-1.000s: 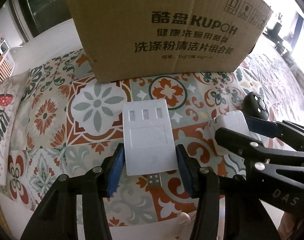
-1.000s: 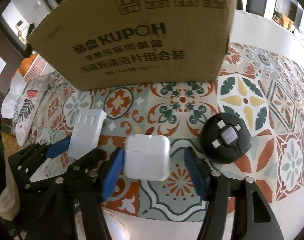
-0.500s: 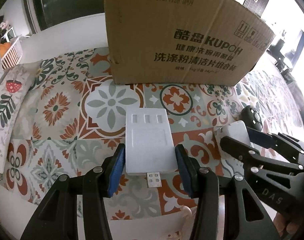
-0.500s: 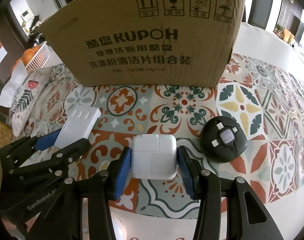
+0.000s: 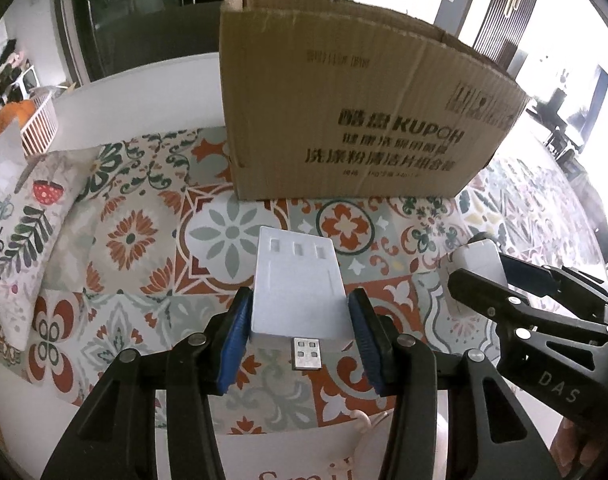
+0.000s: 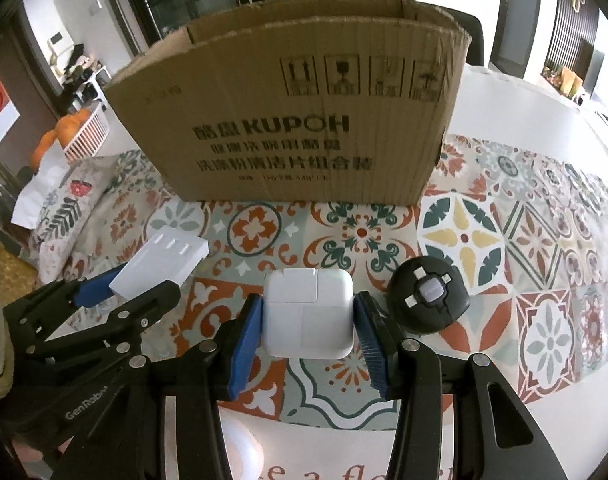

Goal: Organize rigid objects
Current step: 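Carry the white charger and white adapter with both grippers over the box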

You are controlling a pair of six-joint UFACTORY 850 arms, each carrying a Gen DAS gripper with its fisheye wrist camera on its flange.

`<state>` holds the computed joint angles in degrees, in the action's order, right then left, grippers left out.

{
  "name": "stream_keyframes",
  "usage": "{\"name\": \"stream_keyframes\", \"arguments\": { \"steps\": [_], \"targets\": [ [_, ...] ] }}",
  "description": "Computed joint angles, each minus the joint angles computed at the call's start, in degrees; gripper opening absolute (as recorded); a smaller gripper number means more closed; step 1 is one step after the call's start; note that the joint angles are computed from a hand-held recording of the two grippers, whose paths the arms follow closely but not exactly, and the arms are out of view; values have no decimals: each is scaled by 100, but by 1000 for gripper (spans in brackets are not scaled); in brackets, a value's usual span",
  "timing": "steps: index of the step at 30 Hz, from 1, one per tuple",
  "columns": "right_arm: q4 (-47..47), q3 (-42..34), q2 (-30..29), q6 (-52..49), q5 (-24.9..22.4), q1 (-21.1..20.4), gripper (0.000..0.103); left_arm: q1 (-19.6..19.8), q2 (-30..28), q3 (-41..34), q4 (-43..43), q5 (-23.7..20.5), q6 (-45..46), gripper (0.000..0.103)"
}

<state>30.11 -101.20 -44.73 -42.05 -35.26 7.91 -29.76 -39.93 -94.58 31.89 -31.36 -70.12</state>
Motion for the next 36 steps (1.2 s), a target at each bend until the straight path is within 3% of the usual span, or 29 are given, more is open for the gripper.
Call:
{"name": "stream_keyframes", "arguments": {
  "steps": [36],
  "targets": [
    [1946,162,818,-1742,391,-122,48,-130,605,-250,1990,-218,-1285,48]
  ]
}}
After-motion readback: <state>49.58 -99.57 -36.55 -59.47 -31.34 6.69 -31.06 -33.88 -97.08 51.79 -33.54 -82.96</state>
